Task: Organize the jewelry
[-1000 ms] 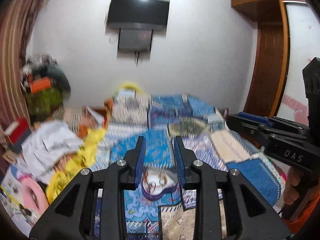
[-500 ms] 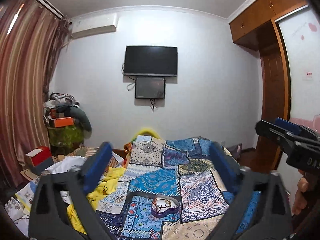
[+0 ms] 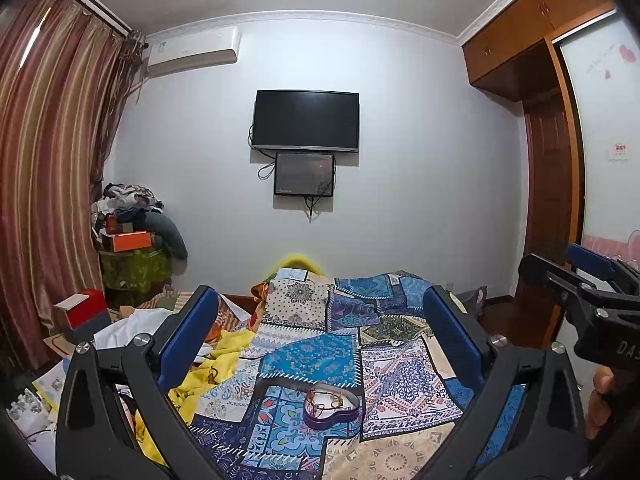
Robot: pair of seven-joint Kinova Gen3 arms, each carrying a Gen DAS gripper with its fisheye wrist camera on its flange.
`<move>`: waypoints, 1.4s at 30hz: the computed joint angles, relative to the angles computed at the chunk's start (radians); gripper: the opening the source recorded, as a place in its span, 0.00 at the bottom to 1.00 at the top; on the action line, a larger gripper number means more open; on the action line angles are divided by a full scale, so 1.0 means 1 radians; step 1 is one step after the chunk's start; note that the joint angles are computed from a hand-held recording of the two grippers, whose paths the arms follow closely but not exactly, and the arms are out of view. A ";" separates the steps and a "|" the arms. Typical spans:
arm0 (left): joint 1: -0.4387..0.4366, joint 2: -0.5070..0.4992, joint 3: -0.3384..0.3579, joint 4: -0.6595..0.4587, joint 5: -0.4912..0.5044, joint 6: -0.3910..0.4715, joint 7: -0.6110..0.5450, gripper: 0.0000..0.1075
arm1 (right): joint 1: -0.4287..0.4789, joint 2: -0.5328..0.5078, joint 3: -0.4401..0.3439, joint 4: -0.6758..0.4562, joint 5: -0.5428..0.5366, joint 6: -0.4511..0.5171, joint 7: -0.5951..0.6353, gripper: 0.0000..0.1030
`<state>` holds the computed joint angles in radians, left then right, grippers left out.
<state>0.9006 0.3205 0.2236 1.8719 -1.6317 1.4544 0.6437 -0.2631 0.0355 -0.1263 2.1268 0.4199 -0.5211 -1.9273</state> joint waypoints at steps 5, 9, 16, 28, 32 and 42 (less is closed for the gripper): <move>-0.004 0.003 -0.002 -0.003 0.004 -0.004 0.003 0.95 | 0.001 -0.012 0.002 0.016 0.012 -0.004 -0.002 0.98; -0.007 0.003 -0.003 -0.002 0.003 -0.009 0.004 0.95 | 0.002 -0.014 0.006 0.018 0.027 0.000 -0.011 0.98; -0.017 0.003 -0.007 0.010 0.000 -0.027 0.023 0.95 | -0.001 -0.015 0.004 0.008 0.044 0.033 -0.031 0.98; -0.033 -0.003 -0.004 0.027 -0.005 -0.053 0.026 0.95 | -0.006 -0.021 0.004 -0.003 0.045 0.072 -0.043 0.98; -0.039 -0.006 -0.003 0.032 -0.004 -0.059 0.034 0.95 | -0.004 -0.021 0.006 -0.006 0.059 0.079 -0.056 0.98; -0.043 -0.004 -0.001 0.033 0.000 -0.064 0.038 0.95 | 0.001 -0.023 0.008 -0.010 0.095 0.089 -0.095 0.98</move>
